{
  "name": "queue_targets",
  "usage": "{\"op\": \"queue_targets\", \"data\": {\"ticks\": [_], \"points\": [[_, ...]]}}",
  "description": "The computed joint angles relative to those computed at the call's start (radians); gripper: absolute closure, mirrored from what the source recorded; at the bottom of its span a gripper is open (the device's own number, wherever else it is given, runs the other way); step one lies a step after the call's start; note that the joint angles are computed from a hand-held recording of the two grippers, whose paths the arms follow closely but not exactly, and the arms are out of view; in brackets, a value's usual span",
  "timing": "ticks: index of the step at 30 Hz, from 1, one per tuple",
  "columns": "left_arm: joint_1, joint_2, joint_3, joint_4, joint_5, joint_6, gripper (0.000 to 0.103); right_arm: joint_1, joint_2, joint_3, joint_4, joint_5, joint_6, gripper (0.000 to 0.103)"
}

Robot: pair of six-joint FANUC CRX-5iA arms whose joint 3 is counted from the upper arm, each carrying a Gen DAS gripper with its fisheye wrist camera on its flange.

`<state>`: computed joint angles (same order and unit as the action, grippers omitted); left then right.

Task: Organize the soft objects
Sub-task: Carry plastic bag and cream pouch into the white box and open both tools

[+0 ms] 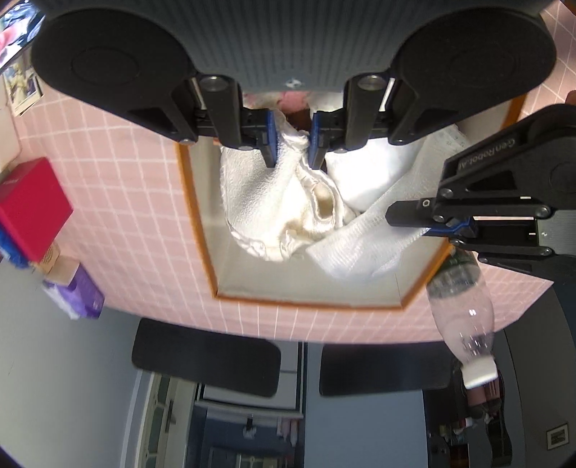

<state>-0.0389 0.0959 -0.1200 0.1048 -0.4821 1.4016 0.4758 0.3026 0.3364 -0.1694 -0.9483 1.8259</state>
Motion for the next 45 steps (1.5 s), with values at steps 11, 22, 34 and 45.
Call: {"op": "queue_targets", "data": {"ticks": [11,22,34,45], "points": [[-0.022,0.063,0.102,-0.113,-0.110,0.068,0.098,0.009,0.036,0.013,0.015,-0.038,0.028,0.075],[-0.045,0.043,0.124,-0.228,-0.124,0.165,0.070,0.015,-0.010,-0.044,0.036,0.018,0.067,0.063],[-0.029,-0.119,0.013,-0.204,-0.001,0.187,0.043,0.007,-0.144,-0.122,-0.015,0.089,0.114,0.027],[-0.053,-0.344,-0.117,-0.475,0.147,0.477,0.036,0.100,-0.327,-0.324,0.120,0.249,0.074,0.007]]}}
